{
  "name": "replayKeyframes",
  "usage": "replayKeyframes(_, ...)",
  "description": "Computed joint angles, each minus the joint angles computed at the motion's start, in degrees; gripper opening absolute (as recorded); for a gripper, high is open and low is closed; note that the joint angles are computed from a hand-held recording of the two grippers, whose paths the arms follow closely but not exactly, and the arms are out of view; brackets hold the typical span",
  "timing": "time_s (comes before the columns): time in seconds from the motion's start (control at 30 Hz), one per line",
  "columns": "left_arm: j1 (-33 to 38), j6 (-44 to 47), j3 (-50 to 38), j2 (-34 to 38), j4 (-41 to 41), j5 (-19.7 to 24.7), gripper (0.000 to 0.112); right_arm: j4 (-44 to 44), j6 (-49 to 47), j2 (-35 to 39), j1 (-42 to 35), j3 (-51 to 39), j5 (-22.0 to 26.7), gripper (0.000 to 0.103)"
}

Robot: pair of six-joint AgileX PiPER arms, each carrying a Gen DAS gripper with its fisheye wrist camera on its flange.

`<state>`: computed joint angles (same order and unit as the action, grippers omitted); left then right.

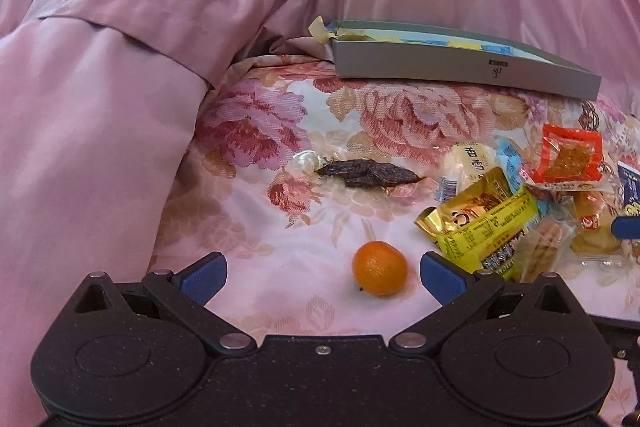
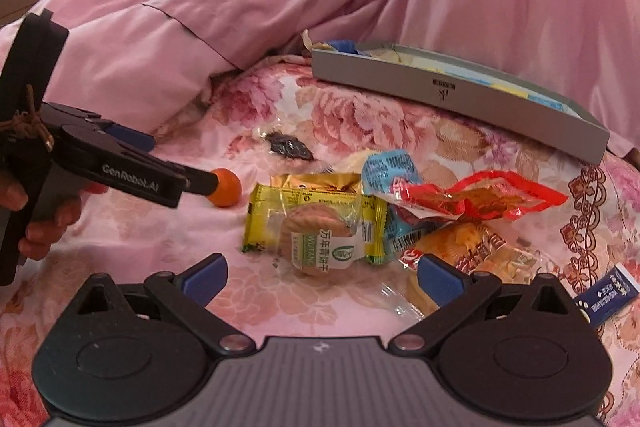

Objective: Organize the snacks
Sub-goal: 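Grasp the small orange with the left tool while the right tool grasps the round biscuit pack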

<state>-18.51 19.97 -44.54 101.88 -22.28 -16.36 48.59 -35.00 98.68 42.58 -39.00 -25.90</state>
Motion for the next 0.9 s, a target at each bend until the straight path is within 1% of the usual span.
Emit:
replayKeyframes(0.07,0.83,-4.88,-0.14,0.66,5.99,-0.38,0.102,5.38,-4.26,1.1,0.65,-1.81,0.52,0.103)
replayKeyframes(0.13,1.46,-8.29,-0.36,1.19,11.58,-0.9,0.102,8.56,-6.32,2.05,1.41,-2.84,0.01,0.103)
replayKeyframes(0.23,2.49,-12.8,-0.78,2.12,20.01,-2.16,0.102,8.98,-6.65,3.74,1.74,-4.17,-0.37,0.103)
replayKeyframes(0.3,3.73,-19.19,-1.38,3.0,28.09,-2.42,0.102,10.61,-8.39,4.91,1.83,-5.64,-0.11,0.103)
replayKeyframes(0.4,5.41,-31.27,-2.82,4.1,40.72,-1.04,0.102,12.6,-9.8,6.66,2.32,-7.81,-0.67,0.103)
replayKeyframes(0.5,6.27,-37.02,-3.12,4.47,47.65,-1.34,0.1,15.67,-12.45,8.71,3.0,-10.0,-2.41,0.103)
replayKeyframes(0.63,7.15,-44.48,-3.52,4.54,55.74,-2.02,0.094,16.33,-12.17,10.3,3.32,-11.63,-3.64,0.102)
replayKeyframes(0.7,7.34,-46.9,-3.7,4.64,58.4,-2.16,0.089,17.65,-13.28,10.86,3.45,-12.35,-3.85,0.098)
replayKeyframes(0.77,7.44,-49.02,-3.94,4.86,61.21,-2.24,0.081,17.57,-13.26,11.11,3.36,-12.57,-3.66,0.096)
replayKeyframes(0.8,7.45,-50.02,-4.03,5.01,62.62,-2.38,0.079,17.46,-13.1,11.19,3.28,-12.65,-3.55,0.096)
replayKeyframes(0.83,7.35,-50.71,-4.11,5.16,63.64,-2.37,0.075,17.15,-12.78,11.27,3.15,-12.71,-3.39,0.095)
replayKeyframes(0.87,7.12,-50.49,-4.15,5.26,63.59,-2.08,0.069,16.88,-12.44,11.37,3.07,-12.78,-3.35,0.095)
replayKeyframes(0.9,6.89,-49.97,-4.3,5.41,63.14,-1.5,0.066,16.83,-12.31,11.46,3.07,-12.84,-3.43,0.094)
